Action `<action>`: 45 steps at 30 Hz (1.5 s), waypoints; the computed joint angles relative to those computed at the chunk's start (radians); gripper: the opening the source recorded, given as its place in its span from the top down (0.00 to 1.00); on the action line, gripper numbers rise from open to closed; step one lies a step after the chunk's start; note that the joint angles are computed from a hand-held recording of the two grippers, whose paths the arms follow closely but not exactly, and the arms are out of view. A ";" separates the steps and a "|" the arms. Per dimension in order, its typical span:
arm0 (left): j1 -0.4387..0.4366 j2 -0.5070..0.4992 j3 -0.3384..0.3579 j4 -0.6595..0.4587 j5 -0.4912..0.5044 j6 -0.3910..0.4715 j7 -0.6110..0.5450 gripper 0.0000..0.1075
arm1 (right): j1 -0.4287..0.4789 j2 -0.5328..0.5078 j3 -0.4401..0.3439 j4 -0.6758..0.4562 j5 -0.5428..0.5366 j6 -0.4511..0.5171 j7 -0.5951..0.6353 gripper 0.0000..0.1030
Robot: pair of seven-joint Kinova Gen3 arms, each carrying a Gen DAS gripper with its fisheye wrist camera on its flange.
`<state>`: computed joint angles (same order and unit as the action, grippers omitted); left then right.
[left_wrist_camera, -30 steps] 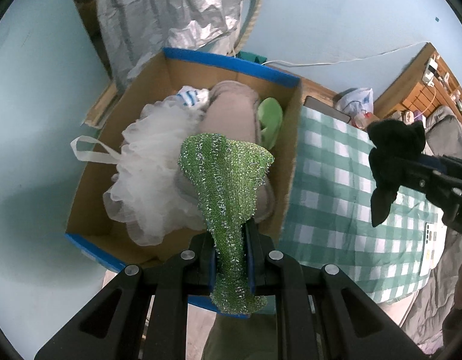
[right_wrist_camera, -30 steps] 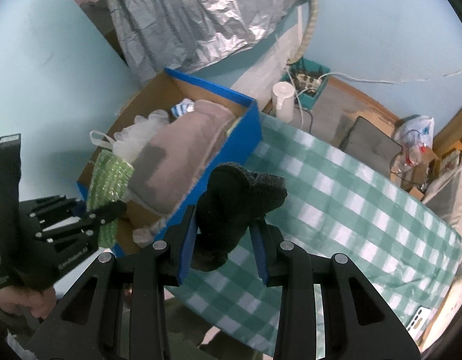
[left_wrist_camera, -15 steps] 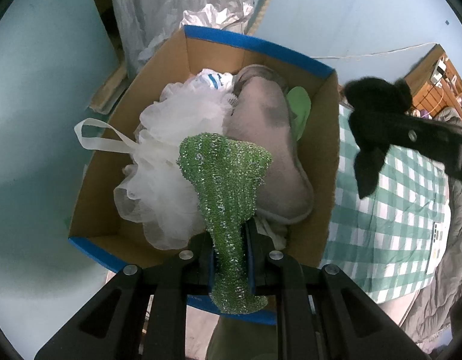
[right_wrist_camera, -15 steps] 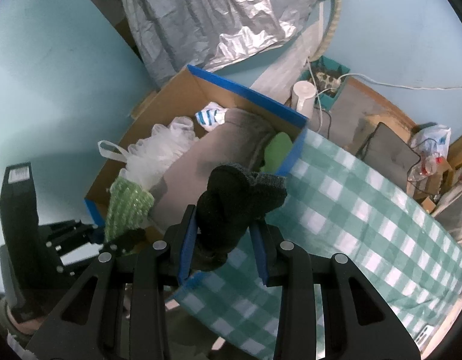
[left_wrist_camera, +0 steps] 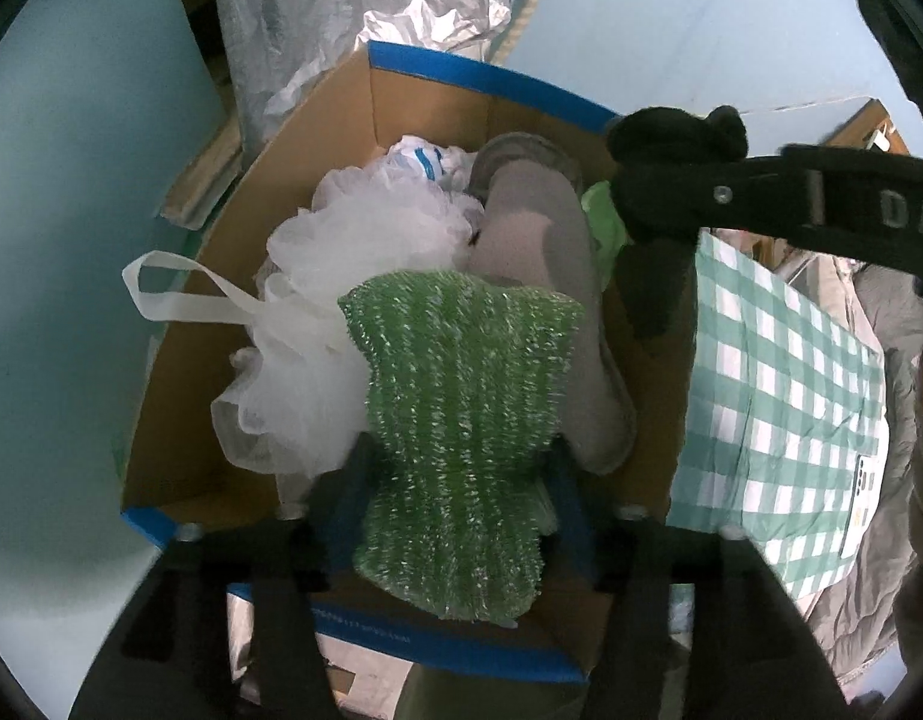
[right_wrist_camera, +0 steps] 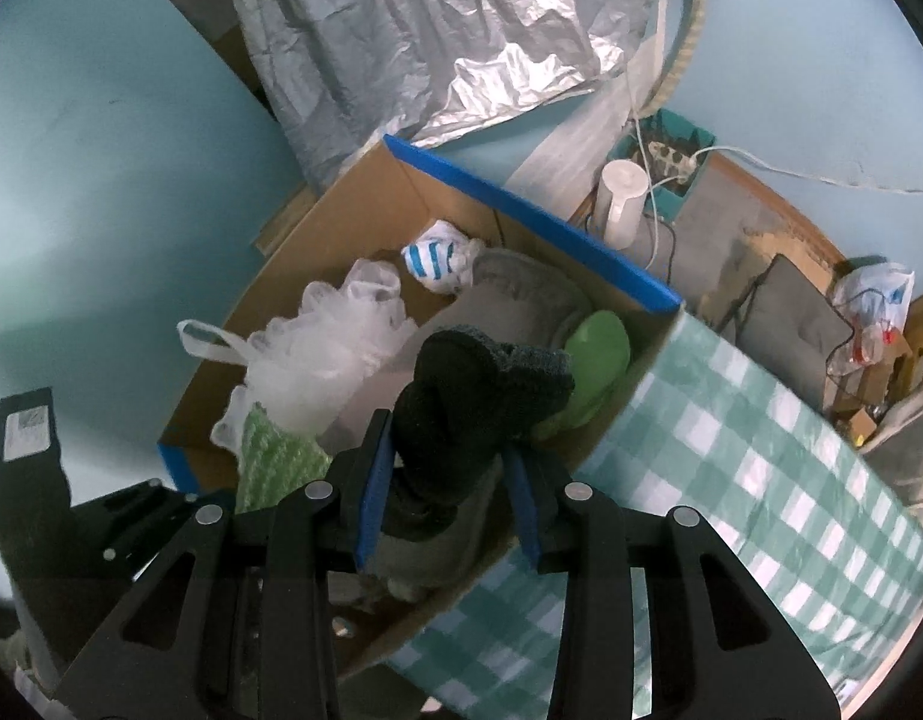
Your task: Organize soft objects
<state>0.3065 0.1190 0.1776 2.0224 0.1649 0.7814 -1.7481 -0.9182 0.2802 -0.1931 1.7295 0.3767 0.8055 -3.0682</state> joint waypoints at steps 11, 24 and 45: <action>0.008 -0.015 0.000 -0.026 -0.022 0.009 0.033 0.24 | -0.015 0.011 0.013 -0.054 0.052 0.094 0.017 0.42; -0.008 -0.106 -0.008 -0.055 0.008 0.058 0.027 0.24 | -0.043 -0.064 -0.031 -0.041 0.119 0.177 -0.101 0.41; 0.016 -0.274 0.028 -0.121 -0.071 0.139 0.101 0.13 | -0.110 -0.170 -0.158 -0.095 0.194 0.467 -0.272 0.40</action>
<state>0.3223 -0.1550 0.2057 1.9009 0.0938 0.9208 -1.6474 -1.0278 0.1105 -0.3507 1.6349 0.5702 1.2721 -3.3402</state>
